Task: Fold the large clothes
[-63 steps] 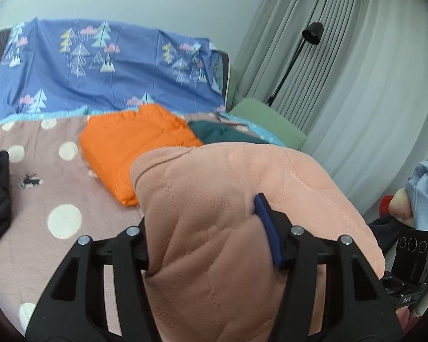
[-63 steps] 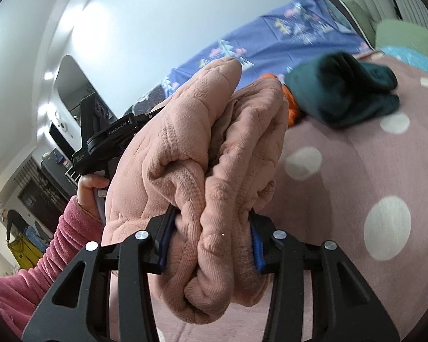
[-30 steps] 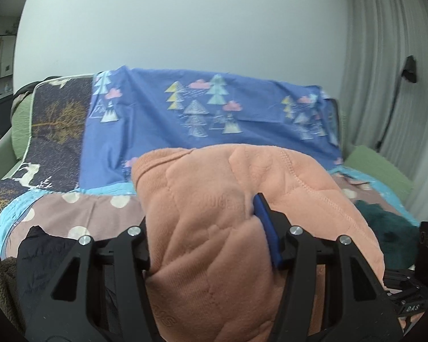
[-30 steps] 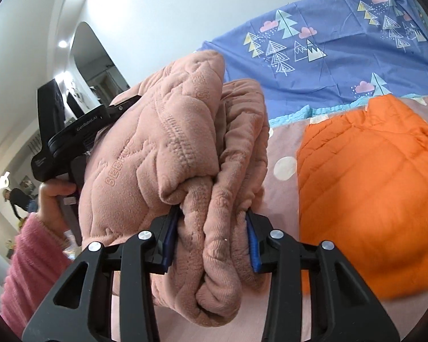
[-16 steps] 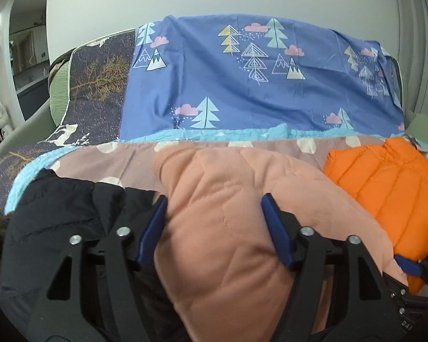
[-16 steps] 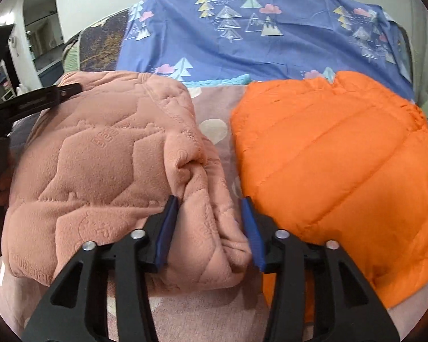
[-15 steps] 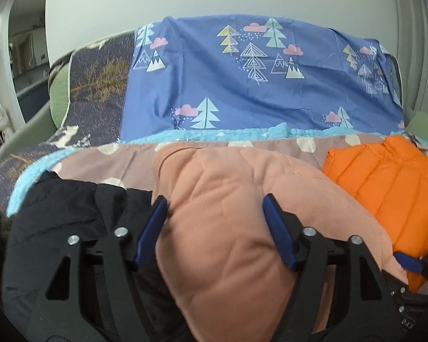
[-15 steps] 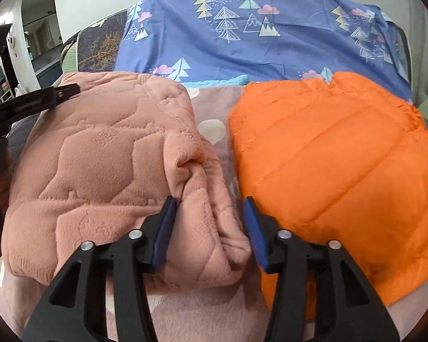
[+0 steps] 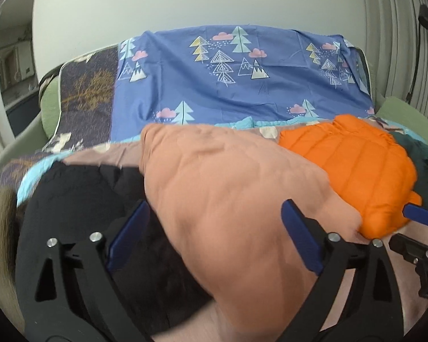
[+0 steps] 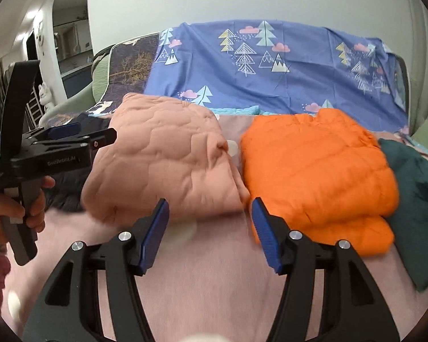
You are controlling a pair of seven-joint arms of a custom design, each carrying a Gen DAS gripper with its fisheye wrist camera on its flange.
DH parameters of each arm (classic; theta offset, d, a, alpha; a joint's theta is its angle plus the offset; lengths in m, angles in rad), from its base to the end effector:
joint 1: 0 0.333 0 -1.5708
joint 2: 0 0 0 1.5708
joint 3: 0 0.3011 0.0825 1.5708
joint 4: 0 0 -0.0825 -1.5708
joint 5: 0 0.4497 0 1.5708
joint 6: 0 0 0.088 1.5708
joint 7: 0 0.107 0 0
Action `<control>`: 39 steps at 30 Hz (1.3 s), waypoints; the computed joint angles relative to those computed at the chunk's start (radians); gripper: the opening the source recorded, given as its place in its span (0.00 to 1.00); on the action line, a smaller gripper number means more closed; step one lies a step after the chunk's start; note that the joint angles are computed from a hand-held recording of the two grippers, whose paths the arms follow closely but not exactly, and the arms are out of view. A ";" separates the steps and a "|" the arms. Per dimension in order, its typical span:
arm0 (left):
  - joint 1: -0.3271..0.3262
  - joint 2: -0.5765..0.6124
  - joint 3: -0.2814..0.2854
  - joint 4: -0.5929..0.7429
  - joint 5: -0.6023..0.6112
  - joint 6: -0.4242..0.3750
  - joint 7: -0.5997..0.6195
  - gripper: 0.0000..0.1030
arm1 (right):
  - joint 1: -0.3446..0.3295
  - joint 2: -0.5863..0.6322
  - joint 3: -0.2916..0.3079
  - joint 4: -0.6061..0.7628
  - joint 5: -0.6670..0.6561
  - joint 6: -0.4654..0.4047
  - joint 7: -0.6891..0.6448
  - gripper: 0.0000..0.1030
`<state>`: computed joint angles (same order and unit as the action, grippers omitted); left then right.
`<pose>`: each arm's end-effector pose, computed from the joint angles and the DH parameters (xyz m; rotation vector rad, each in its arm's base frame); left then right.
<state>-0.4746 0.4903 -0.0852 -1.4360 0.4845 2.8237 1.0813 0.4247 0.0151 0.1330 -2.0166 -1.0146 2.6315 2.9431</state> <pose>0.6739 -0.4335 0.4793 -1.3087 2.0403 -1.0076 0.5443 0.3638 0.4578 -1.6303 1.7183 -0.7875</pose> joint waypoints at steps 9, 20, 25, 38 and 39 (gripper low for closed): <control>-0.098 -0.321 0.038 -0.401 0.326 0.014 -0.413 0.98 | -0.019 -0.242 0.080 -0.264 0.119 -0.081 0.062 0.67; -0.059 -0.601 -0.107 -0.672 0.492 -0.063 -0.676 0.98 | -0.010 -0.534 0.228 -0.464 0.253 -0.259 0.083 0.81; -0.049 -0.668 -0.166 -0.743 0.327 -0.093 -0.534 0.98 | 0.008 -0.614 0.295 -0.490 0.309 -0.394 0.130 0.81; 0.072 -0.903 -0.321 -0.945 0.241 -0.010 -0.587 0.98 | 0.082 -0.703 0.354 -0.515 0.330 -0.523 0.194 0.82; 0.061 -0.909 -0.314 -0.952 0.209 -0.007 -0.544 0.98 | 0.084 -0.703 0.359 -0.512 0.329 -0.529 0.198 0.82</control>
